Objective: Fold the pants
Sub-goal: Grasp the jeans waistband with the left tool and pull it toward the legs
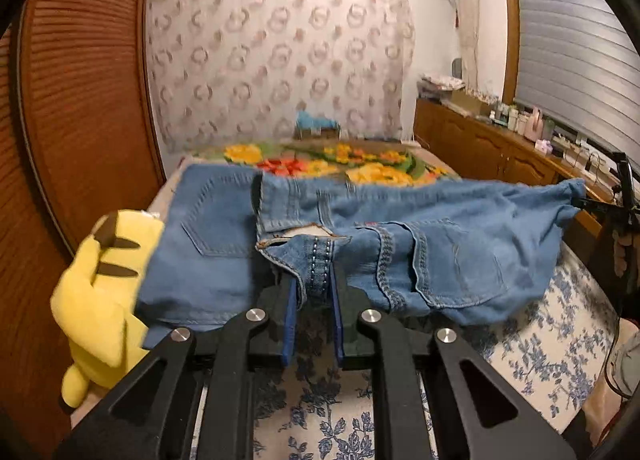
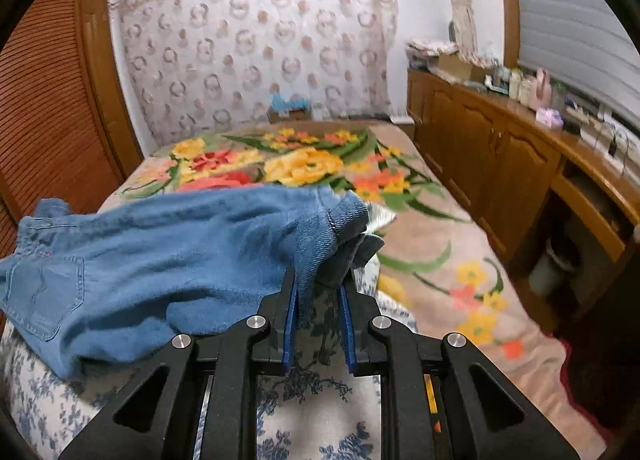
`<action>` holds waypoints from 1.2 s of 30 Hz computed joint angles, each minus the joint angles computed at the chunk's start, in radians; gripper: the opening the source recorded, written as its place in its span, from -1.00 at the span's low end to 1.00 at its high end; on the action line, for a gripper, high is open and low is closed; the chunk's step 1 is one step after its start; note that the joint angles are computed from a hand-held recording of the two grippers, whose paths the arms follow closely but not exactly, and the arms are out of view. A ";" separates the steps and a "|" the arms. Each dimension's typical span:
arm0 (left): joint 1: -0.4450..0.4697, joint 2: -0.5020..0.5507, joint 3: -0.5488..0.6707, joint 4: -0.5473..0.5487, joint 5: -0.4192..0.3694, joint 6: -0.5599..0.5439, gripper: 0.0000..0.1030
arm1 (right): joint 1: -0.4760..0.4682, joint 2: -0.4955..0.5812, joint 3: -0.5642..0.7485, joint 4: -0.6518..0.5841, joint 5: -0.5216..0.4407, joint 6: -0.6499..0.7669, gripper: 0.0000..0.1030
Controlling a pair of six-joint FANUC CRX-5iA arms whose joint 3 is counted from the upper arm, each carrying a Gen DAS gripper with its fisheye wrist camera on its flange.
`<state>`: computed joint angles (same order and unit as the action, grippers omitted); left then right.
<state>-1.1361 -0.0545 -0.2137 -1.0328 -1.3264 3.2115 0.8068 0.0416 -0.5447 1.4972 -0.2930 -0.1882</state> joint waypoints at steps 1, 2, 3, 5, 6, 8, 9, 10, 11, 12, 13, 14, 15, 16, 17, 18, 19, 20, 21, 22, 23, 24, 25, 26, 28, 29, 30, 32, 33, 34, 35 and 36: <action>-0.012 -0.010 0.000 -0.007 -0.017 0.000 -0.70 | -0.001 -0.018 -0.012 0.012 0.007 -0.003 -0.64; -0.029 -0.017 0.002 -0.016 -0.039 0.007 -0.70 | -0.004 -0.040 -0.031 0.038 0.020 -0.020 -0.64; -0.040 -0.022 0.002 -0.020 -0.053 0.011 -0.70 | -0.010 -0.061 -0.049 0.058 0.036 -0.034 -0.64; -0.080 -0.037 -0.002 -0.032 -0.098 0.029 -0.70 | -0.023 -0.108 -0.094 0.113 0.064 -0.073 -0.64; -0.094 -0.043 -0.006 -0.034 -0.111 0.036 -0.70 | -0.028 -0.132 -0.117 0.132 0.077 -0.083 -0.65; -0.137 -0.052 -0.015 -0.035 -0.148 0.070 -0.70 | -0.048 -0.184 -0.172 0.182 0.104 -0.108 -0.65; -0.165 -0.058 -0.024 -0.032 -0.168 0.091 -0.70 | -0.046 -0.211 -0.199 0.179 0.114 -0.101 -0.65; -0.183 -0.058 -0.027 -0.029 -0.180 0.105 -0.70 | -0.063 -0.236 -0.225 0.198 0.137 -0.112 -0.65; -0.198 -0.057 -0.031 -0.025 -0.192 0.120 -0.70 | -0.078 -0.262 -0.250 0.204 0.163 -0.116 -0.65; -0.212 -0.060 -0.038 -0.017 -0.198 0.138 -0.70 | -0.077 -0.286 -0.273 0.168 0.179 -0.085 -0.64; -0.222 -0.060 -0.045 -0.002 -0.199 0.151 -0.70 | -0.070 -0.307 -0.294 0.136 0.183 -0.058 -0.64; -0.229 -0.059 -0.051 0.006 -0.200 0.163 -0.70 | -0.058 -0.327 -0.312 0.100 0.182 -0.032 -0.64; -0.233 -0.054 -0.055 0.020 -0.198 0.173 -0.70 | -0.043 -0.345 -0.329 0.050 0.180 0.008 -0.64; -0.236 -0.049 -0.063 0.037 -0.191 0.182 -0.70 | -0.018 -0.357 -0.341 -0.012 0.167 0.054 -0.64; -0.238 -0.044 -0.069 0.048 -0.182 0.194 -0.70 | 0.019 -0.368 -0.348 -0.104 0.136 0.125 -0.64; -0.239 -0.040 -0.079 0.057 -0.170 0.217 -0.70 | 0.032 -0.373 -0.355 -0.147 0.125 0.157 -0.64; -0.235 -0.030 -0.086 0.074 -0.154 0.234 -0.70 | 0.031 -0.373 -0.365 -0.166 0.130 0.165 -0.64; -0.227 -0.021 -0.089 0.088 -0.137 0.234 -0.70 | 0.049 -0.363 -0.364 -0.226 0.111 0.204 -0.64; -0.221 -0.015 -0.096 0.100 -0.121 0.235 -0.69 | 0.067 -0.350 -0.363 -0.281 0.090 0.239 -0.63; -0.214 -0.007 -0.101 0.112 -0.106 0.237 -0.68 | 0.074 -0.335 -0.360 -0.323 0.087 0.265 -0.63; -0.212 0.000 -0.101 0.118 -0.099 0.241 -0.68 | 0.084 -0.316 -0.353 -0.377 0.081 0.301 -0.63; -0.209 0.004 -0.103 0.125 -0.092 0.244 -0.65 | 0.081 -0.300 -0.352 -0.399 0.087 0.311 -0.63; -0.207 0.009 -0.101 0.133 -0.091 0.244 -0.52 | 0.075 -0.288 -0.351 -0.402 0.092 0.308 -0.63; -0.209 0.016 -0.097 0.137 -0.096 0.245 -0.47 | 0.066 -0.278 -0.353 -0.387 0.098 0.294 -0.63; -0.210 0.015 -0.096 0.141 -0.100 0.238 -0.26 | 0.048 -0.259 -0.347 -0.345 0.113 0.261 -0.62; -0.212 0.017 -0.092 0.140 -0.109 0.236 -0.18 | 0.044 -0.255 -0.345 -0.334 0.115 0.253 -0.60; -0.216 0.016 -0.087 0.136 -0.116 0.233 -0.04 | 0.037 -0.249 -0.343 -0.322 0.117 0.246 -0.58; -0.227 0.008 -0.085 0.121 -0.128 0.235 0.03 | 0.038 -0.257 -0.360 -0.264 0.114 0.181 -0.51; -0.228 0.005 -0.081 0.116 -0.134 0.230 0.20 | 0.019 -0.258 -0.367 -0.216 0.131 0.141 -0.50; -0.232 0.002 -0.080 0.104 -0.140 0.229 0.40 | 0.008 -0.259 -0.370 -0.186 0.136 0.115 -0.44; -0.233 -0.002 -0.081 0.093 -0.143 0.226 0.46 | 0.026 -0.274 -0.381 -0.175 0.112 0.094 -0.33; -0.234 -0.005 -0.077 0.081 -0.145 0.221 0.47 | 0.054 -0.288 -0.391 -0.175 0.073 0.077 -0.30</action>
<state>-1.3699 -0.0590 -0.2905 -0.9522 -1.4718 3.4323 0.8612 -0.2465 -0.9360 1.3224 -0.2202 -0.1112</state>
